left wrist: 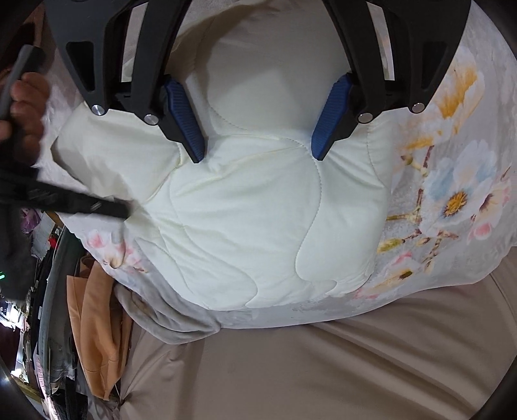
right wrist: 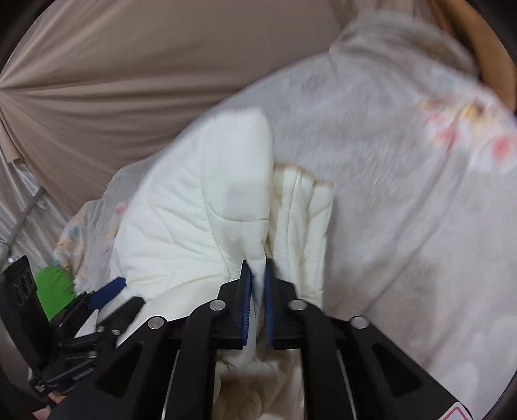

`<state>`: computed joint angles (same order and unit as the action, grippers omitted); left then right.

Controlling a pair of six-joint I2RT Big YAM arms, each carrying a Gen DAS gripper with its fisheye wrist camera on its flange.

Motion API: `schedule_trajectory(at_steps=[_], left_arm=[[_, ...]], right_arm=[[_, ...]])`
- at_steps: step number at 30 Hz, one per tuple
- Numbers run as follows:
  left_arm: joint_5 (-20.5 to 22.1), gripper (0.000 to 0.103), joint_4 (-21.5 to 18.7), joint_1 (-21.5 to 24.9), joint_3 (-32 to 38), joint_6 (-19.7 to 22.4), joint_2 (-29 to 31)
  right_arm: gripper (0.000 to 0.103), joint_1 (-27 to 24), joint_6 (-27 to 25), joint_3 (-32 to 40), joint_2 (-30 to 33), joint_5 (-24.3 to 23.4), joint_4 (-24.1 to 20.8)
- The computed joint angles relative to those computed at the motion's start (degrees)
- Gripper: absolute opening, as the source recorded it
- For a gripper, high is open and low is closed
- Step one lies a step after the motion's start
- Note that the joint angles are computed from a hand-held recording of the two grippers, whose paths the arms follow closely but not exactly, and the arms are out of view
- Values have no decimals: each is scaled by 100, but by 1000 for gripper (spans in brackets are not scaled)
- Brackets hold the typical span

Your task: Fold large clothes

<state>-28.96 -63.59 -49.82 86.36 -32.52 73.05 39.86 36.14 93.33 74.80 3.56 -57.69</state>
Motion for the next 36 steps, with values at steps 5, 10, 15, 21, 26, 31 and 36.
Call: schedule_trajectory(at_steps=[5, 10, 15, 21, 26, 31, 36], left_arm=[[-25, 67, -32, 1, 21, 8, 14], [-29, 67, -79, -9, 42, -34, 16], [-25, 68, -62, -81, 32, 43, 47], [131, 68, -3, -127, -12, -28, -152], [257, 68, 9, 123, 205, 41, -433], [262, 68, -32, 550, 693, 211, -304], [575, 69, -114, 1025, 1030, 141, 20]], right_arm=[[8, 656, -588, 426, -76, 516, -238], [1, 891, -818, 319, 52, 699, -751], [0, 735, -687, -481, -94, 373, -399], [0, 693, -570, -690, -243, 156, -163], [0, 340, -417, 63, -212, -443, -259], [35, 47, -730, 1713, 685, -46, -677], [43, -327, -414, 3412, 2100, -534, -1539]])
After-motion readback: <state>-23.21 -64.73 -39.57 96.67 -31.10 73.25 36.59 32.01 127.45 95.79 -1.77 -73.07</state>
